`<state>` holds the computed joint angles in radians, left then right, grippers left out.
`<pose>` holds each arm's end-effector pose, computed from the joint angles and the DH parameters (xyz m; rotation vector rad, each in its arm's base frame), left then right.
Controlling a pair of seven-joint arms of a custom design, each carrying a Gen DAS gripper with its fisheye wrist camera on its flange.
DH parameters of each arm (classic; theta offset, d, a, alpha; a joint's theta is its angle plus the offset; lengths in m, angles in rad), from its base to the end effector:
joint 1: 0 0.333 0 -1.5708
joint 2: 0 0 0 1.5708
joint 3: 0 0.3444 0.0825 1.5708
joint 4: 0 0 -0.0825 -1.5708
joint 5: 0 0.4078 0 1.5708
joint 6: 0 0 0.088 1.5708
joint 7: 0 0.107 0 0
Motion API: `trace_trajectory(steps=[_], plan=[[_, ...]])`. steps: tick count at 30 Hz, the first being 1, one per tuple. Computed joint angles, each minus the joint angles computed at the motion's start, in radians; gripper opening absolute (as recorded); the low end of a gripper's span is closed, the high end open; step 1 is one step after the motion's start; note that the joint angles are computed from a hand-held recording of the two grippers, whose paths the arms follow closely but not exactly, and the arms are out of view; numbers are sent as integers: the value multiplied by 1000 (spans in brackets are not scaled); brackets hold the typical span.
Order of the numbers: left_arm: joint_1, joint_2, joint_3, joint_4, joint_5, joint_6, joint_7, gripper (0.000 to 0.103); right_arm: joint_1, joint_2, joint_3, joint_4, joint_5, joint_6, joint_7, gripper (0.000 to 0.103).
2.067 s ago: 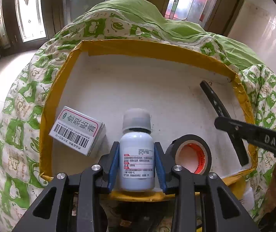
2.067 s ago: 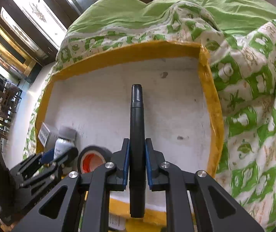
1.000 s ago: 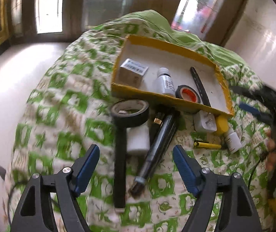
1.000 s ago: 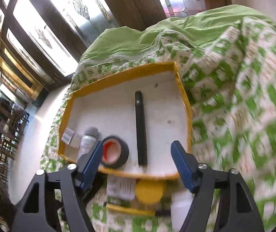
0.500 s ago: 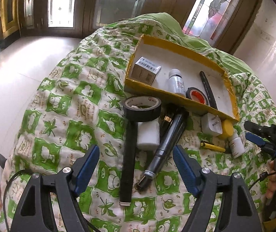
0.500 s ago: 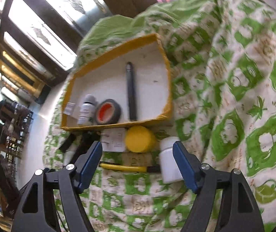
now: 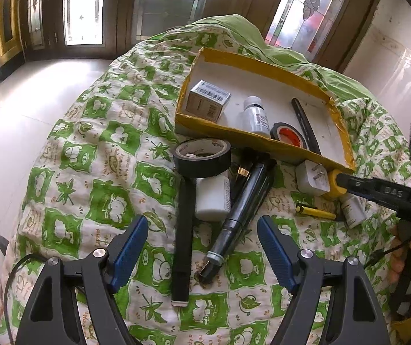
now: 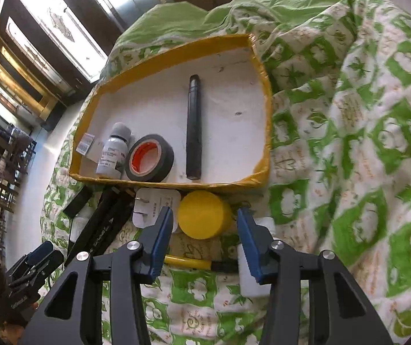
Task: Organize rigid objects
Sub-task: 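Withdraw both open tools from the tray back toward the remaining items, then close the right tool on the yellow round lid while the left tool grasps a black marker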
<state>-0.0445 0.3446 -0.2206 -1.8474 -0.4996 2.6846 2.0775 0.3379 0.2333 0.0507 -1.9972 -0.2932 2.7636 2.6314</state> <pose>0.6820 -0.1545 0.4073 -1.6562 2.3510 -0.8959 0.6085 0.2603 0.4157 -1.4061 2.1995 -0.2663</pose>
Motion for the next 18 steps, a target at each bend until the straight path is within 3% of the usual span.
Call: trace_trajectory(steps=[2, 6, 8, 15, 18], plan=[[-5, -3, 2, -6, 10, 8, 1, 81, -10, 27, 15, 31, 33, -36, -41, 46], [-10, -17, -7, -32, 9, 58, 27, 81, 21, 48, -12, 66, -28, -84, 2, 42], [-13, -18, -7, -35, 16, 58, 35, 75, 27, 44, -15, 63, -46, -82, 18, 42], [-22, -7, 5, -21, 37, 36, 15, 65, 16, -38, -1, -32, -44, 42, 48, 42], [-43, 8, 46, -5, 86, 33, -92, 47, 9, -48, 9, -46, -27, 64, 33, 42]])
